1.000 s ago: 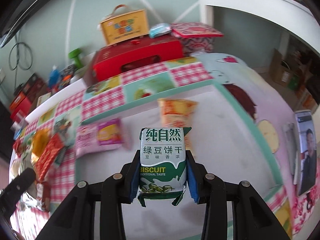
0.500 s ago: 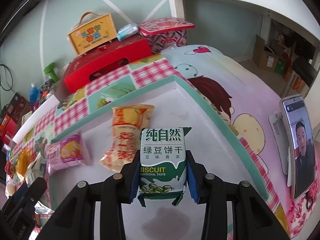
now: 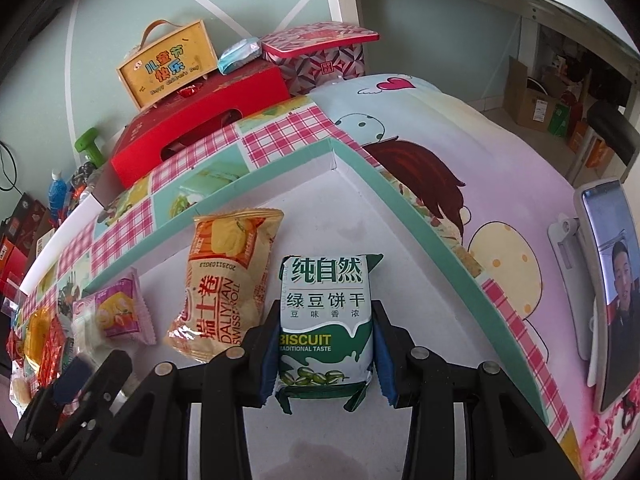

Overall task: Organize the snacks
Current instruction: 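Carry the white packet with left tool while right tool carries the green box to the tray, then open left tool to drop the white packet in the tray while right tool releases the green box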

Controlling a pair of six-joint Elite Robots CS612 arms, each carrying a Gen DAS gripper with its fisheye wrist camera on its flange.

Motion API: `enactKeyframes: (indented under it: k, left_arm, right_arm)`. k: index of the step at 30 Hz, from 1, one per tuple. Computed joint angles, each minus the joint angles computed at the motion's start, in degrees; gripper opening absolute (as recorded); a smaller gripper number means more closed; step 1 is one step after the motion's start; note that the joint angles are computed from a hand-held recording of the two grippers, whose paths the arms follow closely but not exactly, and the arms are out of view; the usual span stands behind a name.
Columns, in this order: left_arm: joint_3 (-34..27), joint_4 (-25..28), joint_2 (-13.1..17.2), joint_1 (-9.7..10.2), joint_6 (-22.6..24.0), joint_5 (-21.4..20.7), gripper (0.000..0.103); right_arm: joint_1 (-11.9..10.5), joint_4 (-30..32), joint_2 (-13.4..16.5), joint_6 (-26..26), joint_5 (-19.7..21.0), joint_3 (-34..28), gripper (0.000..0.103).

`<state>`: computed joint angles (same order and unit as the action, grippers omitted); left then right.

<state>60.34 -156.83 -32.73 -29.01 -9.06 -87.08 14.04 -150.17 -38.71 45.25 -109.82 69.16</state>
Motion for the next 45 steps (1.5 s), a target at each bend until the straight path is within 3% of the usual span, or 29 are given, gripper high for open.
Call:
enactKeyframes:
  k: [14,25,28,29,30,32,39,45]
  left_arm:
    - [0.64,3.03,-0.40,0.42,-5.30,2.44,0.055]
    - [2.77,5.13,-1.82,2.19,-10.97,2.09,0.057]
    - [2.91,5.28,-2.09,2.23,-10.00,1.37,0.069]
    - [2.82,5.58,-2.19,2.11,-9.65,1.79,0.081]
    - [2.83,5.94,-2.36,1.90,-9.22,2.92,0.085]
    - [3.20,5.79,-2.83,1.71,-8.18,3.34,0.085]
    - [4.86,6.70,-5.02,2.20,-10.45,4.40,0.091]
    - [5.90,11.55,-6.54,2.92,-16.70,10.89,0.092]
  right_arm:
    - [0.16,-1.02,0.82,-3.24,1.23,-1.14,0.042]
    - [0.72,0.08,1.82,-6.80,2.90,-3.21,0.043]
    - [0.72,0.94,1.72,-6.96,3.41,-3.44,0.044]
    - [0.72,1.09,1.65,-7.09,3.44,-3.45,0.048]
    - [0.75,1.25,1.61,-7.24,3.31,-3.52,0.055]
    - [0.95,1.48,1.33,-7.54,2.32,-3.44,0.061]
    - [1.44,1.35,-0.33,-6.93,0.00,-2.23,0.061]
    - [2.42,1.67,-0.06,-9.97,-0.77,-3.71,0.067]
